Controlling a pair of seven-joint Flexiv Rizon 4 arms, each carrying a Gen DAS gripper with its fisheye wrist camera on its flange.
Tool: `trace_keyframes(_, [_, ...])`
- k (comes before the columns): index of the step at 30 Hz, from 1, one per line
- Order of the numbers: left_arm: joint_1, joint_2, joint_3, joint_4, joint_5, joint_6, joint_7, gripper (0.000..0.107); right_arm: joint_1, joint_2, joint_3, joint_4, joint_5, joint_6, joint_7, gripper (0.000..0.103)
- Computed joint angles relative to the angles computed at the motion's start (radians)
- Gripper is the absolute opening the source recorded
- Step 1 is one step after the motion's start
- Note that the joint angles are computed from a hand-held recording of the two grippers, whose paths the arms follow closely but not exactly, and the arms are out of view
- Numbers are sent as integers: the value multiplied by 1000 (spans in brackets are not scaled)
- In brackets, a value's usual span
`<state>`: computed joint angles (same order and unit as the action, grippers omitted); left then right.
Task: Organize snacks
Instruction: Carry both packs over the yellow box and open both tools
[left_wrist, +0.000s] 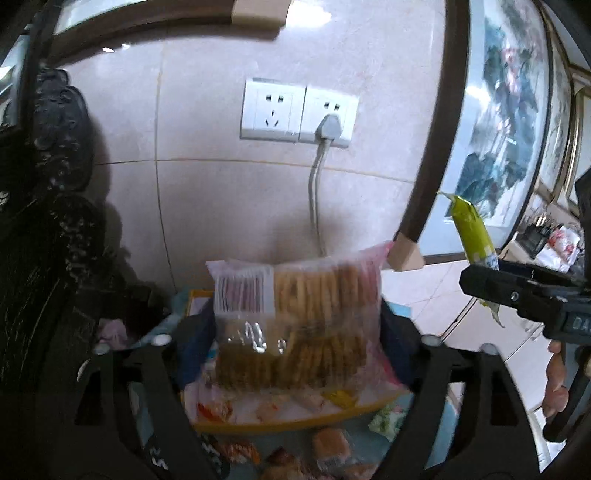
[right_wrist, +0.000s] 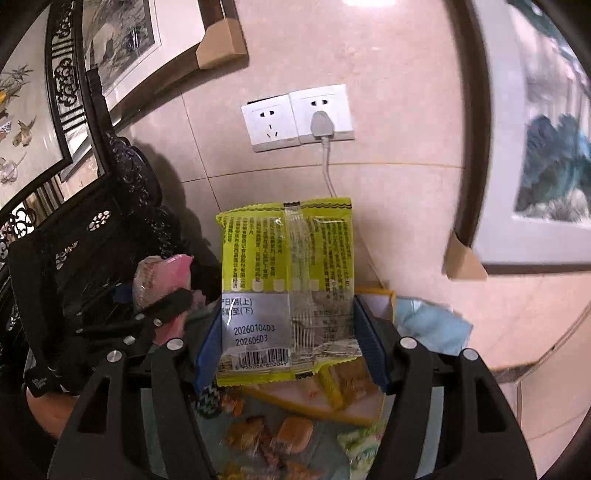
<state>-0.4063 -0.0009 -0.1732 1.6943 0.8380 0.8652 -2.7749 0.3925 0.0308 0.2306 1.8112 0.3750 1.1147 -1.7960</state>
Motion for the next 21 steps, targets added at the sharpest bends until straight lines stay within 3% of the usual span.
trace_keyframes(2, [13, -32, 11, -7, -34, -45, 21, 101, -2, -33, 0, 9, -96, 23, 78, 74])
trace_keyframes(4, [24, -38, 35, 29, -105, -12, 43, 101, -10, -41, 0, 11, -83, 10, 67, 74])
trace_keyframes(10, [28, 11, 49, 162, -114, 29, -71, 101, -35, -14, 0, 92, -25, -7, 18, 74])
trace_keyframes(21, [-30, 32, -40, 334, -166, 38, -152, 101, -29, 117, -10, 334, 70, -122, -27, 74])
